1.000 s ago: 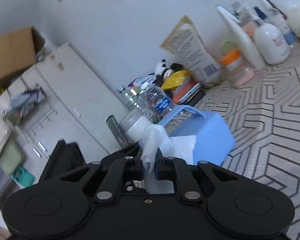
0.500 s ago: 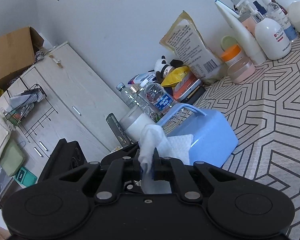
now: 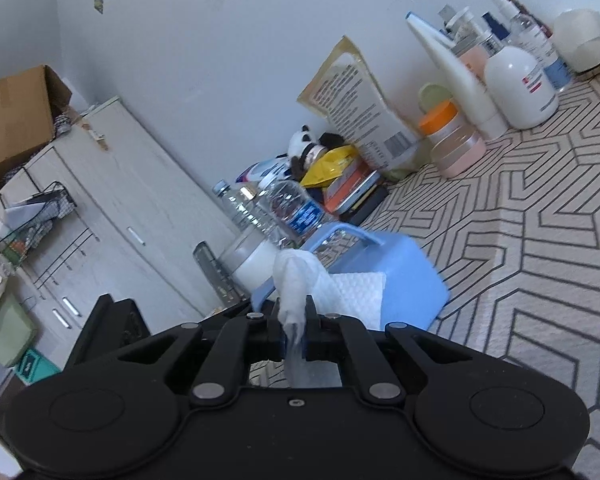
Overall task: Clean container
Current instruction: 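Rub the white wipe along the caddy wall beside the handle with the right gripper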
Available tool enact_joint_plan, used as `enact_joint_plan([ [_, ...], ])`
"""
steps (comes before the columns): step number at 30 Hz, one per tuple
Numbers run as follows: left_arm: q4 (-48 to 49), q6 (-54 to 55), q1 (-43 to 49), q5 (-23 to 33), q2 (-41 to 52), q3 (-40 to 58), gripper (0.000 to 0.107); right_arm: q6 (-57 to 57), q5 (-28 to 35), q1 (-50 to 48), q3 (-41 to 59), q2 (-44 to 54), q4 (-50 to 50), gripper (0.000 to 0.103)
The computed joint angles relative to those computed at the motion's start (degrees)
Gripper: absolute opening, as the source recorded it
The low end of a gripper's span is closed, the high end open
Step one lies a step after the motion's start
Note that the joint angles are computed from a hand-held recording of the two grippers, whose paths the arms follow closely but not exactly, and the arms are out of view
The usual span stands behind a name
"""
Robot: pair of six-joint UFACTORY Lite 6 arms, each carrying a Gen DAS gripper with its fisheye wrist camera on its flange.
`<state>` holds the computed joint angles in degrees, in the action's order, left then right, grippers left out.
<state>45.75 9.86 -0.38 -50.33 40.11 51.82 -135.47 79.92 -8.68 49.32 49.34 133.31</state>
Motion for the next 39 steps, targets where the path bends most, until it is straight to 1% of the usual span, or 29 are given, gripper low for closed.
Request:
enact_joint_plan([
  [5, 0.1, -0.7, -0.2, 0.7, 0.9, 1.7, 0.08, 1.2, -0.1, -0.9, -0.3, 0.4, 2.1, 0.004],
  [7, -0.4, -0.4, -0.4, 0.7, 1.0, 1.9, 0.08, 1.0, -1.2, -0.7, -0.9, -0.1, 4.1, 0.005],
  [8, -0.5, -0.3, -0.4, 0.7, 1.1, 2.0, 0.08, 0.7, -2.7, -0.3, -1.3, -0.7, 5.6, 0.007],
  [9, -0.5, -0.4, -0.4, 0.7, 1.2, 2.1, 0.08, 0.2, -3.8, 0.2, -1.8, -1.3, 7.2, 0.017],
  [12, -0.9, 0.0, -0.5, 0.4, 1.2, 1.7, 0.079, -1.7, -4.1, 1.0, -2.6, -2.0, 8.9, 0.017],
  [19, -0.4, -1.0, -0.3, 0.8, 1.5, 2.6, 0.079, -4.7, -2.6, 2.2, -3.4, -2.8, 7.8, 0.017],
  [23, -0.3, 0.1, -0.4, 0.3, 1.5, 2.4, 0.079, -5.3, 0.4, 1.8, -3.1, -2.4, 2.9, 0.017],
  [26, 0.9, -1.4, -0.1, 1.0, 1.8, 3.7, 0.079, -5.8, -0.2, 2.4, -2.9, -2.6, 3.1, 0.015],
  [28, 2.5, -3.3, 0.3, 2.3, 2.4, 5.9, 0.079, -4.8, -0.4, 1.9, -2.5, -2.2, 2.9, 0.005],
  [31, 3.4, -4.0, 0.7, 2.6, 3.1, 7.3, 0.079, -4.4, -0.8, 1.7, -2.8, -2.5, 4.1, 0.005],
  [39, 2.5, -3.1, 0.4, 2.0, 3.1, 6.5, 0.079, -4.4, -3.2, 2.1, -2.2, -3.2, 7.3, 0.005],
])
